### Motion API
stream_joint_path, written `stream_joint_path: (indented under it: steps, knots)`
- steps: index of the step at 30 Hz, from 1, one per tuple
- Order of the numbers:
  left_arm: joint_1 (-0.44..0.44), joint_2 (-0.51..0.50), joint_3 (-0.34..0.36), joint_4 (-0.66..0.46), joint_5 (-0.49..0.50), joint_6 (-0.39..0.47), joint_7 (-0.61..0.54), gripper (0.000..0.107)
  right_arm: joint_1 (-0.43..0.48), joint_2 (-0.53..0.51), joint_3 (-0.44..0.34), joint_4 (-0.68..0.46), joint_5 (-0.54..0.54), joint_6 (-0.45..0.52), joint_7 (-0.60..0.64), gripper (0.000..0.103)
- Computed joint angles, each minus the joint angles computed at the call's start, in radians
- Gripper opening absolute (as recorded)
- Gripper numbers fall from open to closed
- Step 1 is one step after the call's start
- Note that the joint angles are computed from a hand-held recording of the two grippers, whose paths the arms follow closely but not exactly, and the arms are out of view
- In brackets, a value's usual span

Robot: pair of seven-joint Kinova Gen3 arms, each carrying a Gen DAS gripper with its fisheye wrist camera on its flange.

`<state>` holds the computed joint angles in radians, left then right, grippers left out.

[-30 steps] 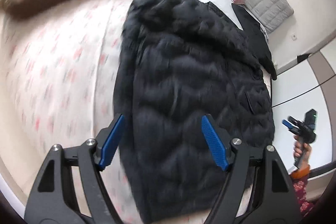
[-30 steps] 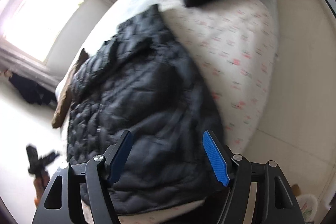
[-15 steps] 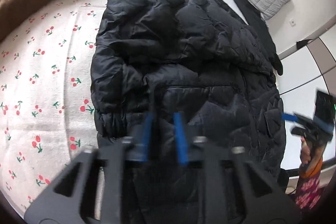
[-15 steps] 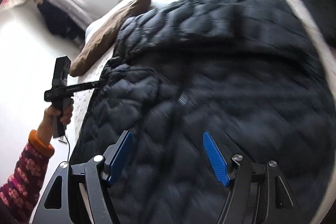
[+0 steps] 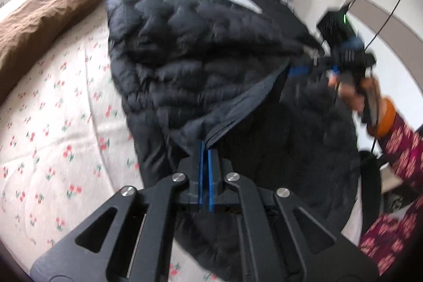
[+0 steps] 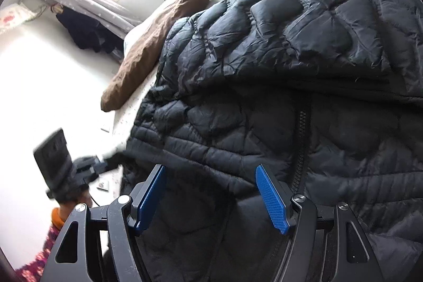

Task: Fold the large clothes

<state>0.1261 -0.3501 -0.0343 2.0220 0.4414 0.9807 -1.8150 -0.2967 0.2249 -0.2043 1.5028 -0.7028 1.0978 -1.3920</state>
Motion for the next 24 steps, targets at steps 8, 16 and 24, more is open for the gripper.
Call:
stream_joint_path:
  steps: [8,16,24]
  knots:
    - [-0.014,0.023,0.034,-0.001,-0.075,0.132,0.042,0.004,0.041,0.034,-0.02,0.012,-0.154,0.0,0.059,0.071]
    - [-0.061,0.039,-0.037,-0.066,-0.026,0.076,0.1,0.064,-0.009,0.054,-0.021,-0.003,-0.13,-0.051,0.017,0.071]
    - [-0.106,0.213,-0.005,-0.089,0.059,-0.057,0.111,0.06,-0.026,0.135,-0.02,-0.064,-0.018,-0.068,-0.095,0.063]
